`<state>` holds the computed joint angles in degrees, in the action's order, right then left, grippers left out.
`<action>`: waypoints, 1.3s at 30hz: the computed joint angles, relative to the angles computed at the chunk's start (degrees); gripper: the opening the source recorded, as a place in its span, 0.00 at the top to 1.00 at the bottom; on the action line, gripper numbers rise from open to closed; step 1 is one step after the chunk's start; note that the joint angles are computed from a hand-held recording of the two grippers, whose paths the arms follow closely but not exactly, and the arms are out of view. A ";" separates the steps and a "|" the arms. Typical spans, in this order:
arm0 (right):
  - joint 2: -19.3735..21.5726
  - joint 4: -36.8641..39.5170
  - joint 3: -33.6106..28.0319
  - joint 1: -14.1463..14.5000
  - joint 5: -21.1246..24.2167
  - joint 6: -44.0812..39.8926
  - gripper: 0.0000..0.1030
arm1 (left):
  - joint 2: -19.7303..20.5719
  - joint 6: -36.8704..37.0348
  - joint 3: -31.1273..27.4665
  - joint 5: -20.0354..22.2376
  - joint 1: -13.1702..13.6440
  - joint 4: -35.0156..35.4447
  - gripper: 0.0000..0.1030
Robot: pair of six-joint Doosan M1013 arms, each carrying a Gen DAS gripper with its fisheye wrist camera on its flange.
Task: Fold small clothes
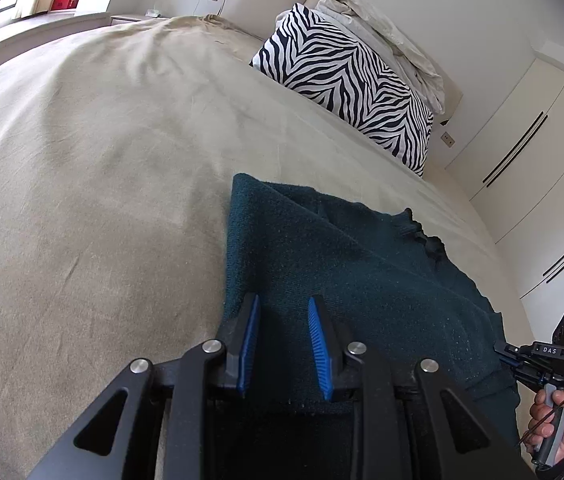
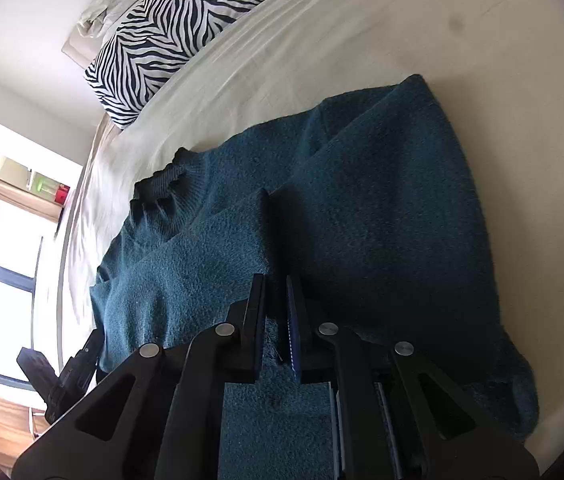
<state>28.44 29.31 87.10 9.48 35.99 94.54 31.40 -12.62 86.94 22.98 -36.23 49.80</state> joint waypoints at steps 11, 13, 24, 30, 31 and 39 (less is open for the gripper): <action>2.27 17.73 -1.35 1.57 1.90 -22.96 0.90 | 3.68 11.52 -7.60 7.64 1.85 -7.67 0.45; 3.00 24.87 0.02 0.54 2.53 -26.50 0.91 | 3.97 12.19 -6.52 5.87 2.39 -8.95 0.49; -4.93 28.02 10.78 -2.31 -2.68 -29.87 0.85 | -3.09 -1.15 2.04 13.58 -1.63 5.87 0.56; -13.97 35.76 22.29 -3.69 -5.69 -38.51 0.48 | -8.69 -2.90 8.57 20.44 -8.10 8.64 0.37; -15.67 37.02 24.23 -3.85 -6.61 -39.88 0.45 | -9.45 -3.14 9.50 20.63 -9.02 8.13 0.35; -25.29 26.94 32.81 -6.29 -8.75 -31.21 0.46 | -12.81 1.14 14.52 17.31 -14.51 -4.15 0.33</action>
